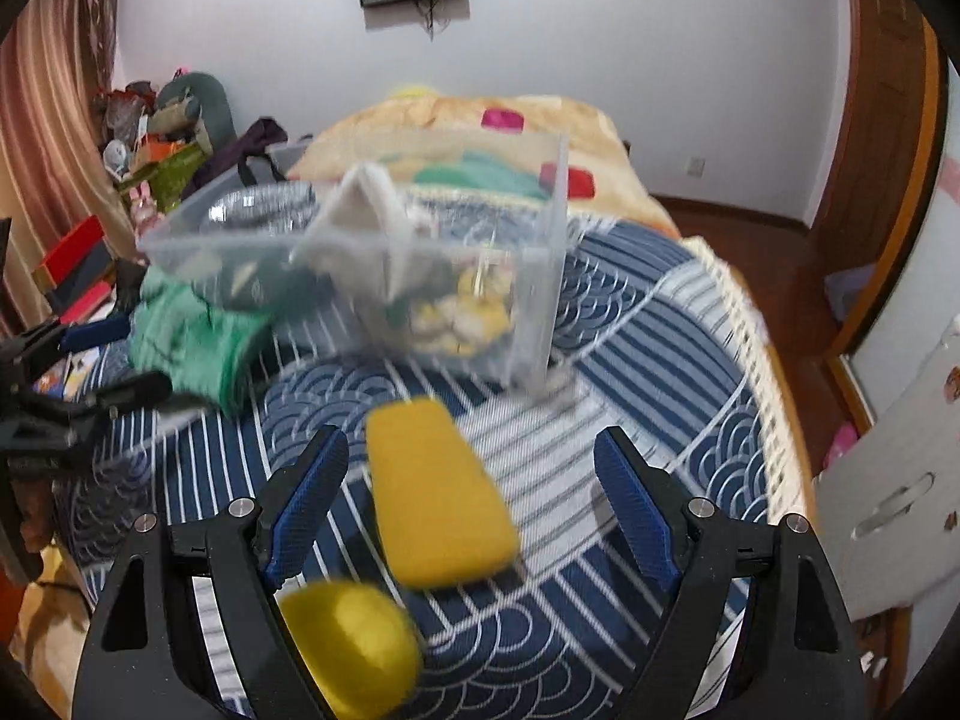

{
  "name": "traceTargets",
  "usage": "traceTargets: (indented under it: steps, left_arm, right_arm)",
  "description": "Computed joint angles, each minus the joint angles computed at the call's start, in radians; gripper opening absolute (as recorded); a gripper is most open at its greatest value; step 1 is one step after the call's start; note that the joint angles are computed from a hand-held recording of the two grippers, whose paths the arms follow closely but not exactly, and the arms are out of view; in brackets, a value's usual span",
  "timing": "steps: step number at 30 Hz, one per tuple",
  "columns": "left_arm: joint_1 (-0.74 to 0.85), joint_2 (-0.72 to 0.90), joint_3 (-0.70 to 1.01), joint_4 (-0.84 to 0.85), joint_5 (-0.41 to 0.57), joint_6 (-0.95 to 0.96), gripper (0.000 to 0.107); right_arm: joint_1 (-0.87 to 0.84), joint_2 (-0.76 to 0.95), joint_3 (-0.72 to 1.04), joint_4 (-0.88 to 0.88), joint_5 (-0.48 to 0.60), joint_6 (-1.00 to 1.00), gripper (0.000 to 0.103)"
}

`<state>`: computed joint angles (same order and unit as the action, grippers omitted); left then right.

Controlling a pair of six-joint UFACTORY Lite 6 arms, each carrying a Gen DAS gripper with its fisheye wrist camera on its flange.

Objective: Organize soft objects
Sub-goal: 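Grasp the green striped sock with the left tool while the right tool grasps the yellow sponge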

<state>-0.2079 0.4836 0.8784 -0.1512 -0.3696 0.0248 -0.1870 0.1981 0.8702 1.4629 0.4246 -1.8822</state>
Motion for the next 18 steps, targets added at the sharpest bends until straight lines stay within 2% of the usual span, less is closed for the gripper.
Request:
traceTargets:
  steps: [1,2,4,6,7,8,9,11,18]
  left_arm:
    - [0.005,0.007,0.005,0.036,0.002,-0.040,0.088]
    - [0.007,0.012,0.011,0.057,0.007,-0.060,0.081]
    - [0.011,0.023,0.022,0.098,0.013,-0.096,0.072]
    - [0.013,0.030,0.028,0.135,0.015,-0.129,0.059]
    - [0.015,0.031,0.027,0.156,0.015,-0.149,0.056]
    - [0.015,0.028,0.022,0.176,0.011,-0.169,0.051]
    - [0.015,0.025,0.019,0.186,0.008,-0.180,0.044]
    - [0.016,0.006,-0.002,0.207,-0.001,-0.196,0.039]
    - [0.002,-0.124,-0.124,0.146,-0.039,-0.124,0.037]
  right_arm:
    - [-0.003,0.007,-0.003,-0.008,0.004,0.000,0.081]
    - [-0.005,0.012,-0.006,-0.013,0.004,-0.001,0.076]
    - [-0.007,0.015,-0.006,-0.061,0.009,0.045,0.057]
    - [-0.029,0.027,0.004,-0.096,0.054,0.079,0.050]
    - [-0.037,0.022,0.001,-0.097,0.068,0.079,0.041]
    - [-0.041,0.017,-0.002,-0.098,0.075,0.078,0.037]
    - [-0.043,0.013,-0.006,-0.096,0.080,0.075,0.036]
    - [-0.044,-0.007,-0.026,-0.062,0.076,0.038,0.034]
    - [-0.063,-0.078,-0.073,0.002,0.099,-0.024,0.033]
